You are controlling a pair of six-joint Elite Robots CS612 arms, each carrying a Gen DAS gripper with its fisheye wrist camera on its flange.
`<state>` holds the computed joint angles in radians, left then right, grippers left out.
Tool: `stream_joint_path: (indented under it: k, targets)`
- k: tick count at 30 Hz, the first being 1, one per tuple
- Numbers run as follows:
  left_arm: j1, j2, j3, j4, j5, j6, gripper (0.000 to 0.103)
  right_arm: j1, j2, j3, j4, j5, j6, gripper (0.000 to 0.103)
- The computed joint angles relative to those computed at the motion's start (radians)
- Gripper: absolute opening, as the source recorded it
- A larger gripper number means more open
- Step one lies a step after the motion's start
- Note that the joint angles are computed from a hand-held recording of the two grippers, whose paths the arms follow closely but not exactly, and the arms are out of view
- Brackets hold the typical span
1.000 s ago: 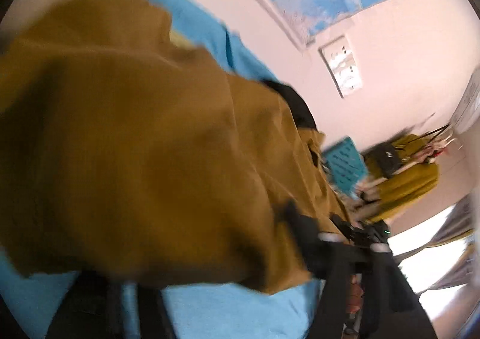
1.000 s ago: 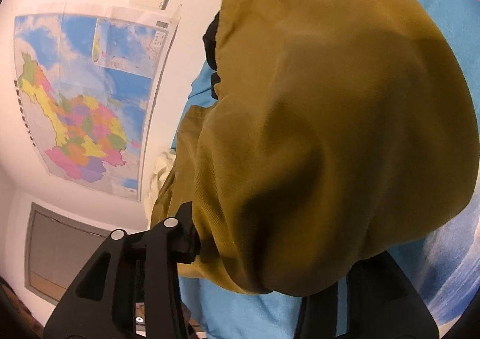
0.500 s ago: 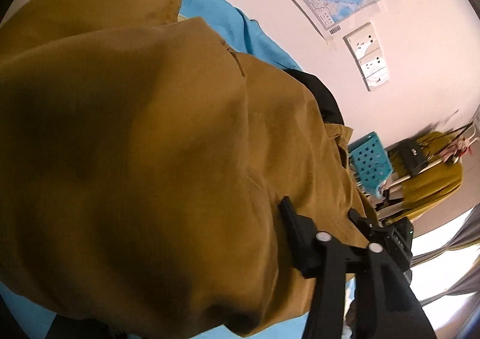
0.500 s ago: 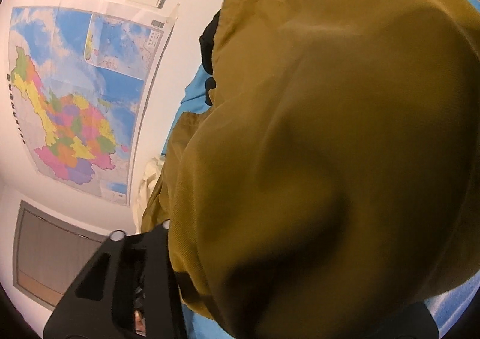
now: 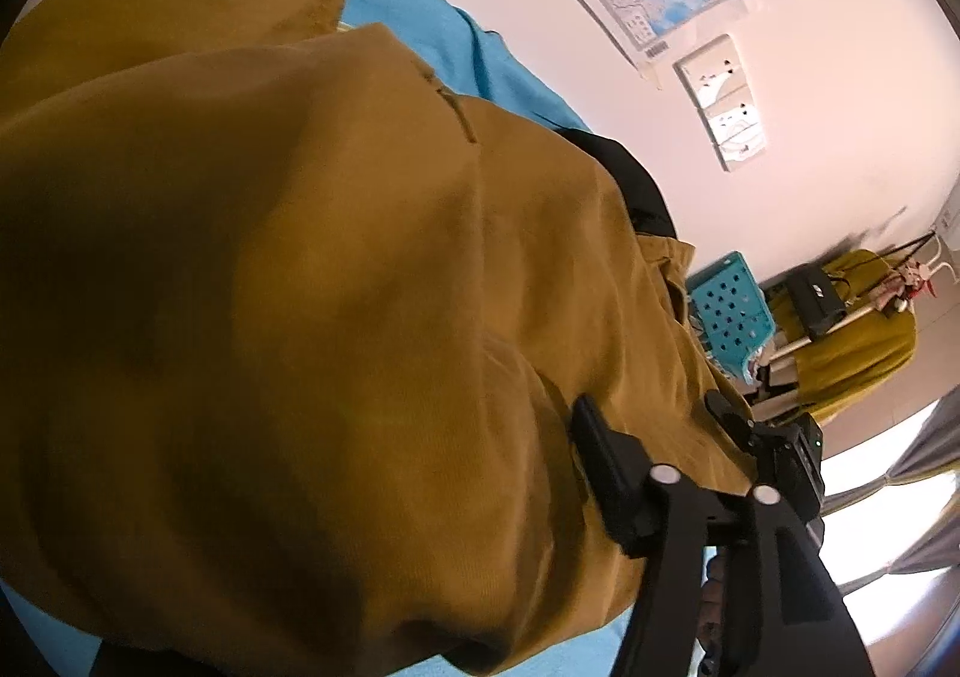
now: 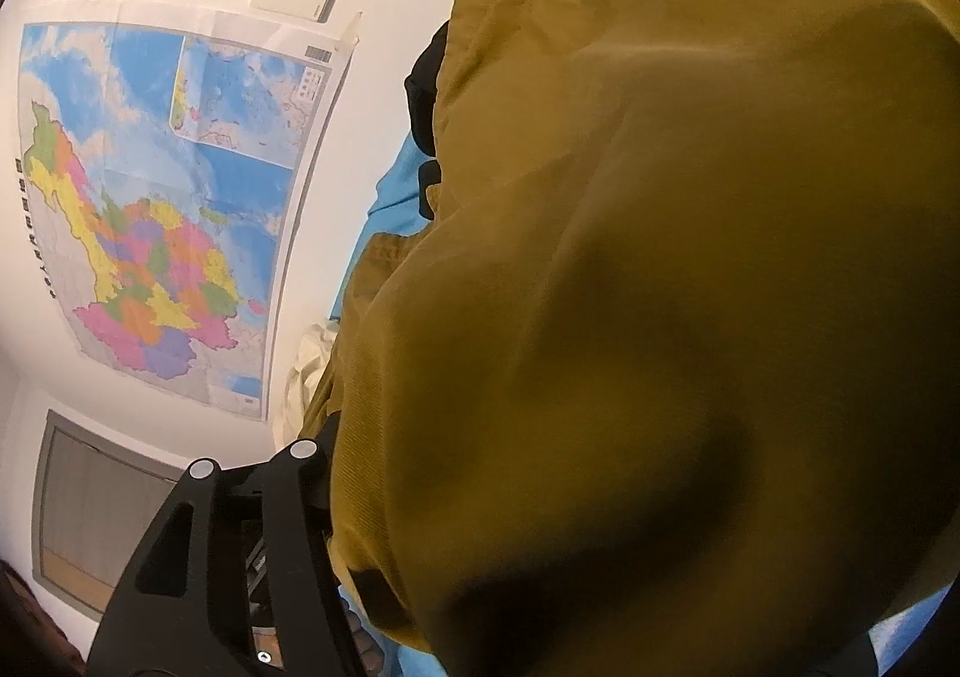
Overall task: Fold large clothes
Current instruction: 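Grasp the olive shirt bundle with both grippers and lift it off the bed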
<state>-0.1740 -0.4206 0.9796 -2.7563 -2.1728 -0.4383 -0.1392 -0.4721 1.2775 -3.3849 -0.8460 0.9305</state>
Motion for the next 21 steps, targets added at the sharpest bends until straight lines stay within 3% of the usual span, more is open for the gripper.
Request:
stream_joint_path:
  k: [3, 5, 8, 13, 14, 17, 18, 21]
  targets:
    - [0.0, 0.004, -0.007, -0.002, -0.005, -0.033, 0.061, -0.002, -0.002, 0.002, 0.007, 0.004, -0.011, 0.053]
    - [-0.001, 0.004, -0.007, -0.003, 0.008, -0.057, 0.055, -0.004, -0.004, 0.007, 0.022, 0.003, -0.024, 0.041]
    - [0.001, 0.004, -0.013, 0.017, 0.004, -0.049, 0.05, -0.007, -0.002, 0.005, 0.014, 0.012, -0.032, 0.035]
    - [0.006, 0.003, -0.013, 0.011, -0.018, -0.044, 0.035, -0.016, 0.005, 0.002, 0.003, 0.047, -0.036, 0.035]
    - [0.004, 0.0, -0.01, 0.012, -0.01, -0.031, 0.035, -0.02, 0.01, -0.002, 0.002, 0.061, -0.023, 0.042]
    - [0.006, 0.005, -0.024, 0.038, -0.02, -0.036, 0.04, -0.024, 0.028, -0.022, -0.026, 0.082, 0.035, 0.049]
    - [0.009, 0.013, -0.035, 0.047, -0.037, -0.053, 0.047, -0.024, 0.028, -0.025, -0.026, 0.082, 0.028, 0.049]
    - [0.015, 0.033, -0.057, 0.04, -0.067, -0.102, 0.047, -0.022, 0.02, -0.019, -0.002, 0.064, -0.025, 0.038]
